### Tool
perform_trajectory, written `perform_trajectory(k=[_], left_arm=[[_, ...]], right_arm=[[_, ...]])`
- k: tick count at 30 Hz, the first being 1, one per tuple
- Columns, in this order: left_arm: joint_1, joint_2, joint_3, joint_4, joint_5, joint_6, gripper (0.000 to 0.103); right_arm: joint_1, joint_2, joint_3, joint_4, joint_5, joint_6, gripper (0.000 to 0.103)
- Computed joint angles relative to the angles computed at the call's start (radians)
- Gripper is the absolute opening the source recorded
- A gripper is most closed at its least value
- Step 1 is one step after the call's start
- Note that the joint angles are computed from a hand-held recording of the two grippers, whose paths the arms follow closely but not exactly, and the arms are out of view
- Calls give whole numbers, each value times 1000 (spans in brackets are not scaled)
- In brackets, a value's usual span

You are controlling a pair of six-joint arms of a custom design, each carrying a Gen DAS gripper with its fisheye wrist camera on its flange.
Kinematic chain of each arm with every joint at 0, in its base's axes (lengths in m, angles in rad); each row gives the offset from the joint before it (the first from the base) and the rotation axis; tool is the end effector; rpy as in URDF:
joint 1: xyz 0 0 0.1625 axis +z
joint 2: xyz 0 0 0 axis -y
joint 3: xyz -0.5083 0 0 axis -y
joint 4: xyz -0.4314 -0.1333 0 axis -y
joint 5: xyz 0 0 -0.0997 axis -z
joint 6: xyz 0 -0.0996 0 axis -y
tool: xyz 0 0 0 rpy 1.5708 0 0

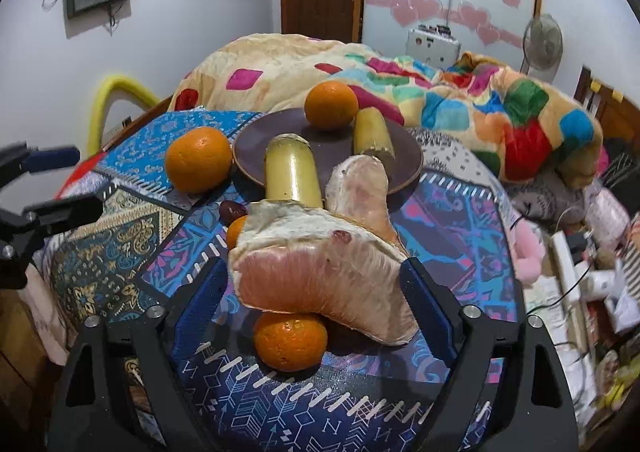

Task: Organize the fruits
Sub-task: 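Open both grippers and withdraw them from the plate, then grasp the pink pomelo segment with the right gripper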

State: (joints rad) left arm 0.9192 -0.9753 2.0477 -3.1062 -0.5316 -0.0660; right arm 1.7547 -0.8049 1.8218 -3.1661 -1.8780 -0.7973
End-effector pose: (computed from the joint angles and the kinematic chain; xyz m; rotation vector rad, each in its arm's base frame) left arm -0.1915 -0.6124 0.2037 0.3438 2.1469 -0.9084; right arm 0.2321 -0.6837 0.1370 1.1249 -2.3614 0.6190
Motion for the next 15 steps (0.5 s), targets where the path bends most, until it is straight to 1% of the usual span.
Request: perform_trajectory(k=[1, 2, 4, 5, 6, 9, 12, 15], left_arm=[[2, 0, -1, 1, -4, -2, 86], [3, 1, 0, 1, -6, -3, 86], [8, 4, -4, 1, -11, -1, 86], [10, 6, -6, 4, -12, -2, 86], [12, 9, -9, 9, -14, -5, 86], [15, 13, -14, 12, -26, -9, 86], [13, 16, -12, 10, -25, -11, 86], [12, 16, -10, 20, -23, -18, 86]], right_arm=[[-7, -10, -7, 29, 18, 18, 77], [-9, -16, -5, 44, 30, 26, 73], [-15, -34, -5, 72, 51, 39, 64], [-14, -41, -2, 71, 51, 36, 55], [-12, -46, 4, 61, 46, 30, 49], [-18, -64, 13, 55, 54, 27, 36], [-25, -80, 24, 43, 54, 15, 31], [-35, -103, 39, 42, 65, 4, 30]])
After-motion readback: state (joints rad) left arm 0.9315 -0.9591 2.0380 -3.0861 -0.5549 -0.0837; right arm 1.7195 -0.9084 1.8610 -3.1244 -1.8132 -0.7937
